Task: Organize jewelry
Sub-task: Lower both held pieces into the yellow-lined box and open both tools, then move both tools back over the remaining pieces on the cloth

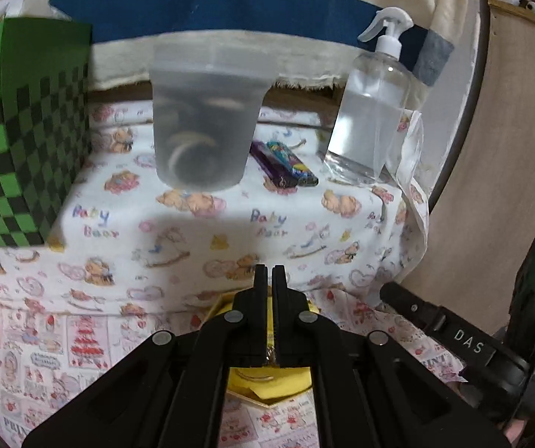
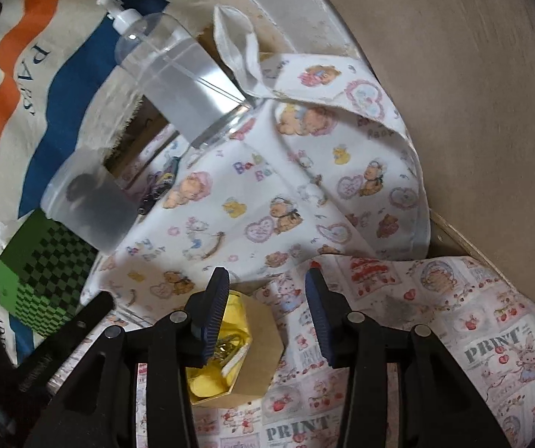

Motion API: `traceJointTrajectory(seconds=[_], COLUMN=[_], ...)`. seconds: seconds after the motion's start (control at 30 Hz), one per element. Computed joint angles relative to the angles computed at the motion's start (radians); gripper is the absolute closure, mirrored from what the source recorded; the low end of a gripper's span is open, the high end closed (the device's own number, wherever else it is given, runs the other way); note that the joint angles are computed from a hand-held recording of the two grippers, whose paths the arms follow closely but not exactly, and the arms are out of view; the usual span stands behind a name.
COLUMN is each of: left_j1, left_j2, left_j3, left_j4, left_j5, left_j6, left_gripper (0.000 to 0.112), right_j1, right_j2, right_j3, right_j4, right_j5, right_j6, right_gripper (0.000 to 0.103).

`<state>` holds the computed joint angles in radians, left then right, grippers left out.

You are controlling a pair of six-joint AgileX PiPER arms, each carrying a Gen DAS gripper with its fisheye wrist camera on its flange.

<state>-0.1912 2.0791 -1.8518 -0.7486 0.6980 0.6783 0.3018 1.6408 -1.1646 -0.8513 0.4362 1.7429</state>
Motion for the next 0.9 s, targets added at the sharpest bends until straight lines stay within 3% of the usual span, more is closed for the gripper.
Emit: traceJointTrajectory(seconds=[0.07,0.1,0.33,0.47,0.53,0.77,0.9], left_j1=[0.009,0.015,0.087,0.155,0.194,0.309,0.340], left_j2=[-0.006,-0.019,-0.138,-0.235,-0.245,-0.177,-0.158], left_j3=[0.003,0.021,0.172,0.358,0.391,0.347,0.352], left_j4=[-0.008,-0.028,-0.124,-0.298,-0.330,-0.323,-0.333], left_j5=[0.016,0.005,-0.076,-0.190,-0.197,-0.135,-0.124], left_j6=[0.002,0.022,0.184,0.441,0.484,0.417,0.419], left_gripper=[0.082,0.077,0.067,0.059,0.059,0.059,0.059], right_j1=[0.013,0.012,0.020,0.028,0.054,0.190,0.203], right_j2=[0.001,0.005,0.027,0.024,0.024,0.050,0.065], right_j3=[-0.008,-0.010,-0.029,-0.035,-0.049,-0.115,-0.133], right_j4=[-0.026,-0.023,0.012,0.043,0.014,-0.176,-0.162], right_j5=[0.026,0.022,0.026,-0.002,0.026,0.194,0.199], right_j6=[0.007,-0.004,-0.046,-0.094,-0.074,-0.008,-0.038], right_gripper=[0.054,0.054,0.051,0.045,0.045,0.039,0.038])
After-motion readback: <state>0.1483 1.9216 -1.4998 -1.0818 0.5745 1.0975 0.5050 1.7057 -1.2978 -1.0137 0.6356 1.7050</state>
